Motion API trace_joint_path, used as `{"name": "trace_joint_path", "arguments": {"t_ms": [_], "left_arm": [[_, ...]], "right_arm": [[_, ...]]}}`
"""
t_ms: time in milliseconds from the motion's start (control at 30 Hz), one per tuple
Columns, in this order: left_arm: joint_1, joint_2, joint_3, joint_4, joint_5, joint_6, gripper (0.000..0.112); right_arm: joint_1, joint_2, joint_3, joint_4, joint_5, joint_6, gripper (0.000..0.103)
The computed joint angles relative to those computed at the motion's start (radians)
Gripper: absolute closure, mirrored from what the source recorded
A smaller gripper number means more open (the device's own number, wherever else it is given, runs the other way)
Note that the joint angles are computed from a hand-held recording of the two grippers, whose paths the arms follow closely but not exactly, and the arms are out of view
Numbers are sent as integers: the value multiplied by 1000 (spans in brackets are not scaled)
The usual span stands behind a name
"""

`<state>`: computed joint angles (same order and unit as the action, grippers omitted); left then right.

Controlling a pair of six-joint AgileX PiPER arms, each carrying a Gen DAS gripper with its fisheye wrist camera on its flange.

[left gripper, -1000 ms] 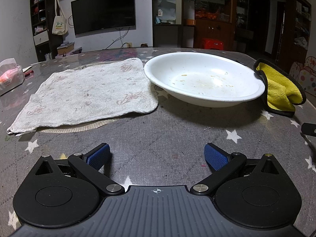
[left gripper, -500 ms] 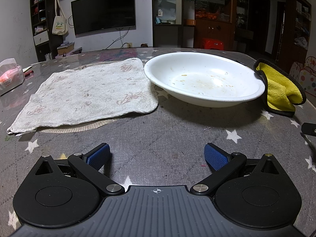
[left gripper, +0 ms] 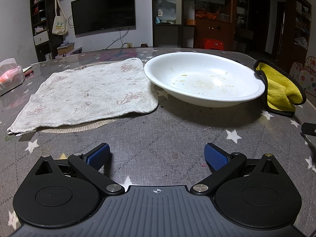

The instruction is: Clean bowl

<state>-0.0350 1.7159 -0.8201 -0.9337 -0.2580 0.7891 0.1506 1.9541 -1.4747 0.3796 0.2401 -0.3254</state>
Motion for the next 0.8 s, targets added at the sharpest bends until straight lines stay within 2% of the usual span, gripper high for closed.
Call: {"name": "trace_joint_path", "arguments": {"t_ms": [800], "left_arm": [[1,1,0,4,0,-3,9]], "right_arm": [[-1,1,0,9,-1,-8,0]]}}
